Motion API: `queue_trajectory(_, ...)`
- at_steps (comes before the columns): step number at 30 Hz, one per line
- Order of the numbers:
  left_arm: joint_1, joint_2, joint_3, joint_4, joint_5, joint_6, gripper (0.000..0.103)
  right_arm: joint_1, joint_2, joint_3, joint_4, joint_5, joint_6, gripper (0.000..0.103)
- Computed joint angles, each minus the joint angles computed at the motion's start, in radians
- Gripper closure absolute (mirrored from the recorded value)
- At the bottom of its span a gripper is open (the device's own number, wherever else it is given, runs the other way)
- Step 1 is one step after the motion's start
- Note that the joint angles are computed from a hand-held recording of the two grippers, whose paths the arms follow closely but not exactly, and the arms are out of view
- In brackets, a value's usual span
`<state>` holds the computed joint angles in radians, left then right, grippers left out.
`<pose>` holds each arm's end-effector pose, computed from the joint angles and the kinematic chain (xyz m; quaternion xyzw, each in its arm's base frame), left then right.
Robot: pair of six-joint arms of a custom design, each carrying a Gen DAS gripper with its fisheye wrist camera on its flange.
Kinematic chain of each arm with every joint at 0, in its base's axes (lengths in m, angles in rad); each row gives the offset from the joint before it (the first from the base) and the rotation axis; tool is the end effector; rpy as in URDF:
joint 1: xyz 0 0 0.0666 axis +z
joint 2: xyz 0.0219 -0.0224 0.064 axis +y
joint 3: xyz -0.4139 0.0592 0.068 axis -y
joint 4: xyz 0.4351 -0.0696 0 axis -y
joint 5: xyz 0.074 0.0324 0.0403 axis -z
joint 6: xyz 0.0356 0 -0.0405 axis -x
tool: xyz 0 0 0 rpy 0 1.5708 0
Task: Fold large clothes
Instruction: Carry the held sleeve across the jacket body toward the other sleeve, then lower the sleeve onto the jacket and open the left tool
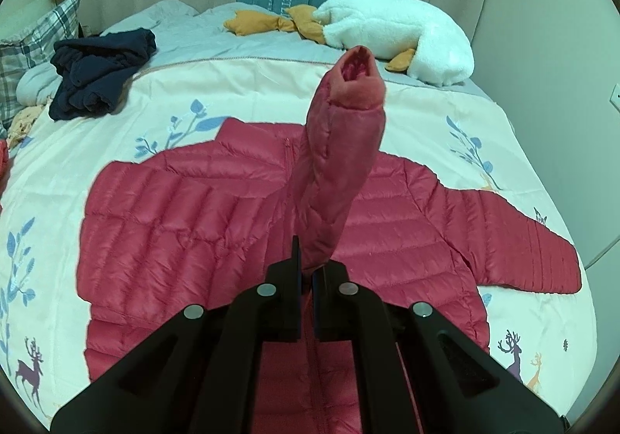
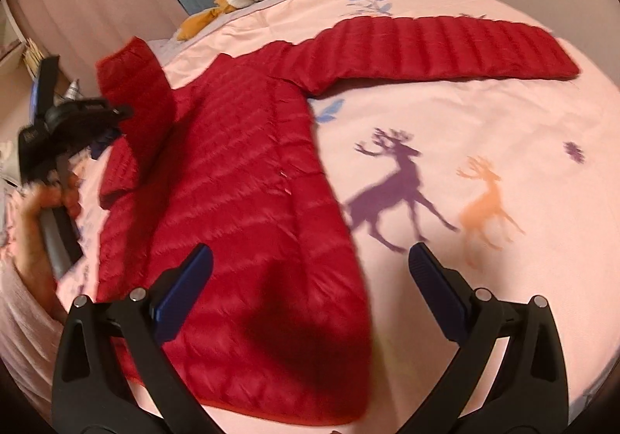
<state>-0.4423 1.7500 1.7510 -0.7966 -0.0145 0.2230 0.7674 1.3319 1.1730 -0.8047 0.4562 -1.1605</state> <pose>0.6094 -0.2885 0.4478 0.0986 0.9205 -0.1171 0.3594 0.3566 0.3216 0.3929 0.2478 0.8985 0.1162 0.3433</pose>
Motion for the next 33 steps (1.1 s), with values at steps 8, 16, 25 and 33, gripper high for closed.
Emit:
queue_trajectory(8, -0.005, 0.029, 0.004, -0.015, 0.045, 0.026, 0.099, -0.173, 0.048, -0.001, 0.328, -0.298, 0.005, 0.002)
queue_trajectory(16, -0.006, 0.044, -0.005, -0.012, 0.083, 0.006, 0.097, -0.311, 0.261, 0.183, 0.524, -0.635, -0.045, 0.002)
queue_trajectory(25, 0.008, 0.07, 0.012, -0.021, 0.121, 0.025, 0.086, -0.329, 0.449, 0.335, 0.834, -0.823, -0.216, 0.002)
queue_trajectory(33, 0.04, 0.027, -0.056, 0.024, 0.187, 0.059, 0.039, -0.31, 0.486, 0.481, 0.535, -0.762, -0.089, 0.033)
